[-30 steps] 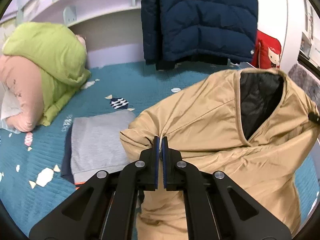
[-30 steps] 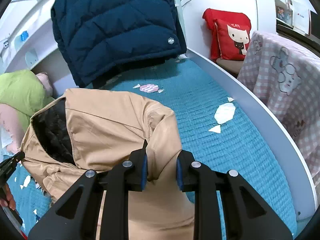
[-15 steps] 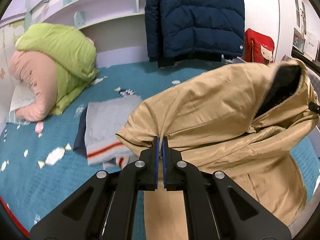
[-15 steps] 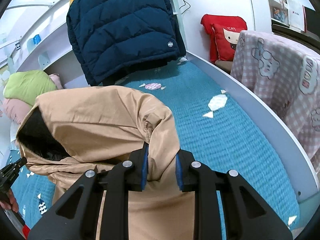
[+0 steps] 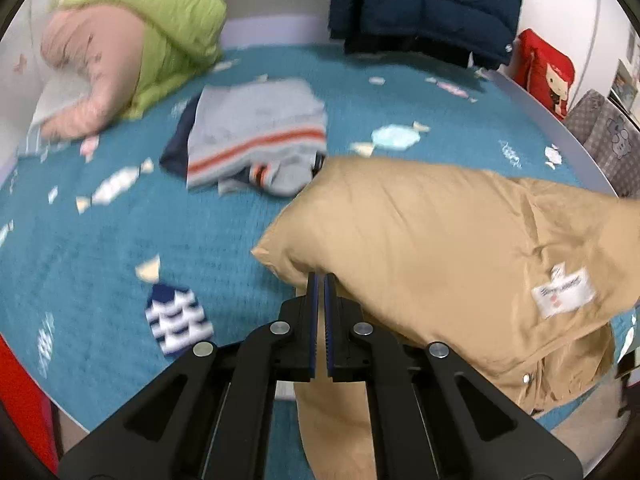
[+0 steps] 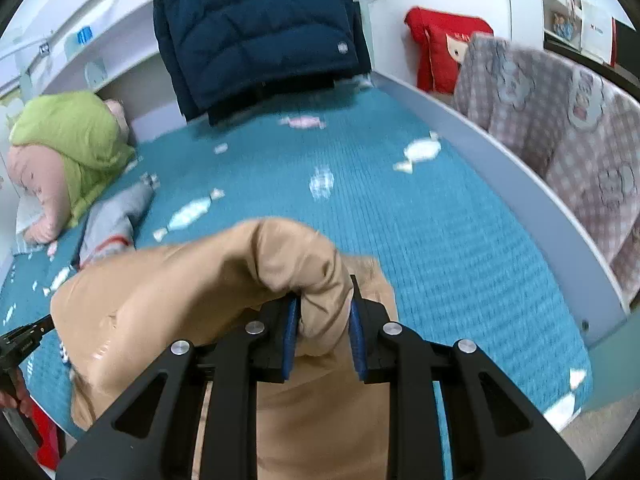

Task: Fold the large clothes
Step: 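Lift the tan jacket with both grippers and fold it over lengthwise, then open both grippers and release the folded jacket onto the bed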

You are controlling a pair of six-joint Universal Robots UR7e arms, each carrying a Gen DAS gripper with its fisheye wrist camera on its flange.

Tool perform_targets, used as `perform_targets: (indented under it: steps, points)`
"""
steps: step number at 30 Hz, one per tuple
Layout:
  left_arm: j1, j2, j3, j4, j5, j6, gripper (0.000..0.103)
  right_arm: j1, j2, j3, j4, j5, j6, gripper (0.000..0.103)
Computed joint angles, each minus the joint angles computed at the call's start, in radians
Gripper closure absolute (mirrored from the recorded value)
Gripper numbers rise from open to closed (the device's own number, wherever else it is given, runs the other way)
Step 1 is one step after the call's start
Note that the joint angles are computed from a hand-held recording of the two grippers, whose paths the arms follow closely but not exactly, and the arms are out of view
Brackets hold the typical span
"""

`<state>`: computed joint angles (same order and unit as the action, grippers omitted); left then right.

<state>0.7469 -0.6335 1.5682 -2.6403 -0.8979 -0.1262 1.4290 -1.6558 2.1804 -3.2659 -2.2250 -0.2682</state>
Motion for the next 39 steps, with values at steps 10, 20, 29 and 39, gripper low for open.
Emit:
perform_targets:
  steps: [10,20,29,39]
  points:
    - [0.01,-0.005,0.034,0.072,-0.013,-0.126,0.1,-0.097,-0.023,0.111,0.092,-0.034,0.135,0.082]
    - [0.025,-0.012,-0.012,0.121,0.032,-0.187,0.048,-0.082,-0.047,0.129,0.188,-0.102,0.206,0.043]
    - [0.028,-0.022,-0.055,0.074,0.041,-0.204,0.016,-0.13,-0.239,0.155,0.32,0.053,0.384,0.014]
    - [0.049,0.026,-0.165,0.026,-0.042,-0.197,0.016,-0.198,-0.331,0.117,0.293,0.261,0.505,0.009]
